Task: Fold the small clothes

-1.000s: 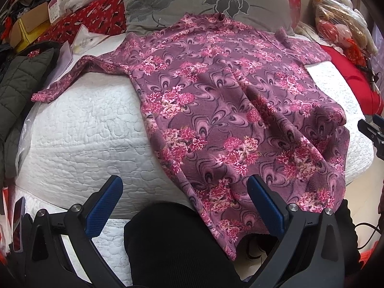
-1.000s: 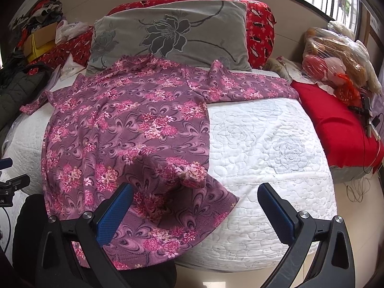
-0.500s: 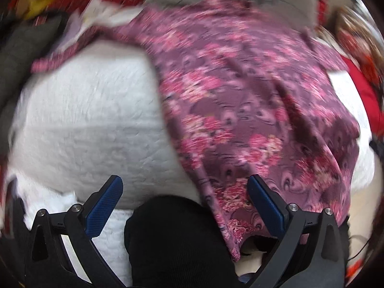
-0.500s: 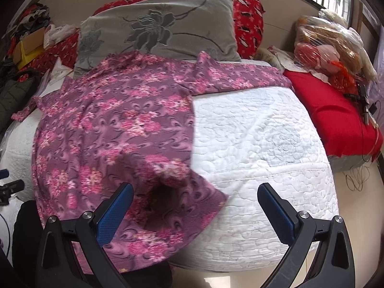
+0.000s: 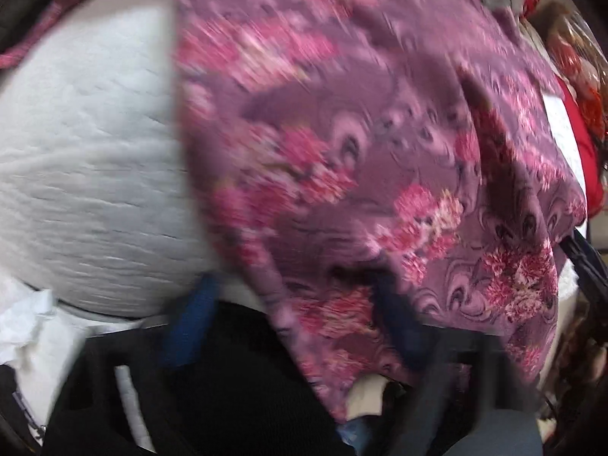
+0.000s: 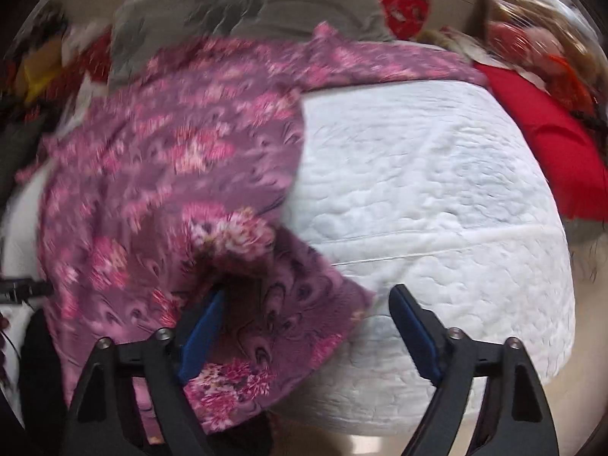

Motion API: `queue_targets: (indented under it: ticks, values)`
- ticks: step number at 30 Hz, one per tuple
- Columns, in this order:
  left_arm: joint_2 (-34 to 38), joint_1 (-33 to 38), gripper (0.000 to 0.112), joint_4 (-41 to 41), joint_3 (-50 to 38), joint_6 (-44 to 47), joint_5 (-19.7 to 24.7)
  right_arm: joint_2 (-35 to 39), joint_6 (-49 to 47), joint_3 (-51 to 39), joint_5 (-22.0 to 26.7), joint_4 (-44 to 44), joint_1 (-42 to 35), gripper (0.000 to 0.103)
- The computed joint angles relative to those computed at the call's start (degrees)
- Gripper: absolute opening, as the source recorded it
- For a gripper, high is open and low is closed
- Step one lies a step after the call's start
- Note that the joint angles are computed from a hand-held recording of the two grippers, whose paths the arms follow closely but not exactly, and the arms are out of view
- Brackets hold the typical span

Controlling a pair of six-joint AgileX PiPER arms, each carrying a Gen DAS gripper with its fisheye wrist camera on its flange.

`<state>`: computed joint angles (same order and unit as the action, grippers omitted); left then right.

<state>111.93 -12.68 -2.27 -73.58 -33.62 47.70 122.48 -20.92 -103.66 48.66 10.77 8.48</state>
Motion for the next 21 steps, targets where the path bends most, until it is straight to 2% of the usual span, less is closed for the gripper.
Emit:
queue_targets:
  ticks: [1,2,3,4,8,9,13,14,17,20,21]
  values:
    - [0.27,0.00,0.042,-1.61,0.07,0.81,0.51,0.74,0.56,-0.59,0.42,-2.10,0.90,0.063]
    - [-0.55,-0.10,0.034,-1.94,1.04,0.57,-0.37,1.04,0.58,-0.20,-0.23,-4.51,1.73,0.050]
    - [-1.68,0.05,0.010,-2.18,2.35,1.39,-1.69,0.61,-0.32,0.49,-0.84,-4.63,2.16,0.026]
    - [-3.05,0.37,0.004,-2.90,3.27,2.71,-2.34,-0.50,-3.02,1.86,-1.61,-2.46,1.93,0.008]
    - [-13.89,7.36,0.004,-14.72,10.05,11.87,-4.01,-4.26,-10.67,3.50,1.84,8.22,-0.80,0.008]
    - [-17.92,9.37,0.004,-17.02,11.94,13.91,-3.74,-5.91,-13.05,3.71,4.56,13.32,-2.63,0.008]
    - [-30.59,17.28,0.003,-21.76,12.77,19.92,1.64,-12.53,-16.48,3.41,16.23,30.34,-10.40,0.008]
    - [-33.15,18.18,0.003,-20.10,11.34,19.23,4.35,-14.67,-17.28,3.99,18.48,33.43,-12.31,0.008]
    - [-35.28,19.24,0.003,-18.09,12.00,18.94,7.91,-17.04,-16.30,4.57,20.83,34.77,-14.16,0.008]
    - [-31.92,17.97,0.003,-14.06,16.13,15.93,6.45,-15.35,-13.21,4.77,20.63,30.52,-13.40,0.008]
    - [-28.84,17.59,0.003,-13.79,16.64,15.75,5.61,-14.19,-11.74,5.22,20.64,28.30,-12.91,0.008]
